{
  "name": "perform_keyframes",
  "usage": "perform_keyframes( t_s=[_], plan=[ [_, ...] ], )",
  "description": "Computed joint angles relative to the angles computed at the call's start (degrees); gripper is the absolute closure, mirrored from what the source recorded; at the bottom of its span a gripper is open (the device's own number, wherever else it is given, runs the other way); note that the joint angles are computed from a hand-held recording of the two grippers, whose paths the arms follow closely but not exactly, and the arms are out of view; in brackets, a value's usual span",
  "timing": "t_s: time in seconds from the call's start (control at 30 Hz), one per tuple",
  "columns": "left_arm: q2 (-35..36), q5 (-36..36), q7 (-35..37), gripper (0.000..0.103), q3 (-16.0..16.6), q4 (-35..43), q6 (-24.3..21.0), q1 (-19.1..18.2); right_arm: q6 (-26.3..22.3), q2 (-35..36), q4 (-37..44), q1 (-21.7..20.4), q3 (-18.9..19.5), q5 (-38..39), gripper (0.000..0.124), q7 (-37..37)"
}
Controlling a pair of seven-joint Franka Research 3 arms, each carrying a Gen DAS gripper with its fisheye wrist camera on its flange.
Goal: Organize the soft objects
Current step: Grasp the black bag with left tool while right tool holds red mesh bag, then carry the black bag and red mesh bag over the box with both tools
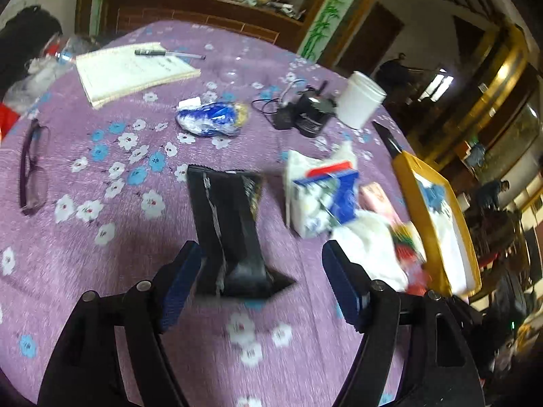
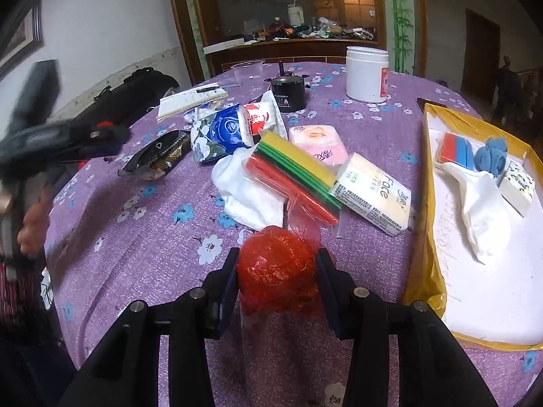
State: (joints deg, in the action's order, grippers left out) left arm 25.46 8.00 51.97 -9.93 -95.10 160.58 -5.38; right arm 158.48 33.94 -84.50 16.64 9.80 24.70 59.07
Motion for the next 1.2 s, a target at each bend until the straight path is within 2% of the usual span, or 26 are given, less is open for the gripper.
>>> perform_keyframes(
  t_s=[0.17,0.23,0.27,0.3,0.33,0.47,0.67,0.8,0.87,1.03,1.2],
  plan=[
    [6.9,2.2,-2.7,0.03,2.3,10.8,-10.0,-2.1,0.1,0.0,-0.2,-0.4,0.4,0.9,0.079,-0.2],
    [9.2,2.7,-2.8,0.033,2.3,14.0,-12.9,-2.4,0.0,0.0,-0.1,-0.4,0.4,1.0,0.079,-0.3],
    [9.2,3.9,-3.4,0.042,2.9,13.8,-12.9,-3.2,0.0,0.0,0.0,-0.4,0.5,1.0,0.079,-0.3],
    [8.7,7.1,-5.2,0.057,5.0,13.1,-12.7,-5.0,0.0,0.0,0.0,-0.4,0.4,1.1,0.079,-0.3],
    [8.5,9.1,-6.3,0.064,5.8,12.8,-13.1,-5.9,0.0,0.1,0.0,-0.5,0.5,1.2,0.079,-0.4],
    [5.3,10.7,-8.1,0.07,5.0,6.6,-7.2,-5.2,-0.8,0.3,0.5,-1.1,1.1,2.2,0.079,-1.0],
    [-0.2,18.4,-15.5,0.07,7.3,-2.3,2.2,-8.6,-0.8,0.3,0.5,-1.1,1.0,2.9,0.079,-1.3],
    [-0.8,25.1,-19.8,0.07,9.6,-4.0,8.6,-11.8,-0.8,0.3,0.6,-0.9,0.8,2.8,0.079,-1.1],
    [-0.2,26.9,-19.7,0.07,9.6,-3.2,9.8,-12.5,-0.8,0.3,0.6,-0.8,0.6,2.7,0.079,-0.8],
    [3.3,24.1,-12.7,0.07,5.2,0.9,10.9,-10.7,-0.6,0.2,0.5,-0.4,0.2,2.1,0.079,0.0],
    [5.5,22.8,-9.5,0.07,6.0,3.9,13.0,-12.6,-1.0,0.4,0.8,-0.9,0.7,2.6,0.079,-0.1]
  ],
)
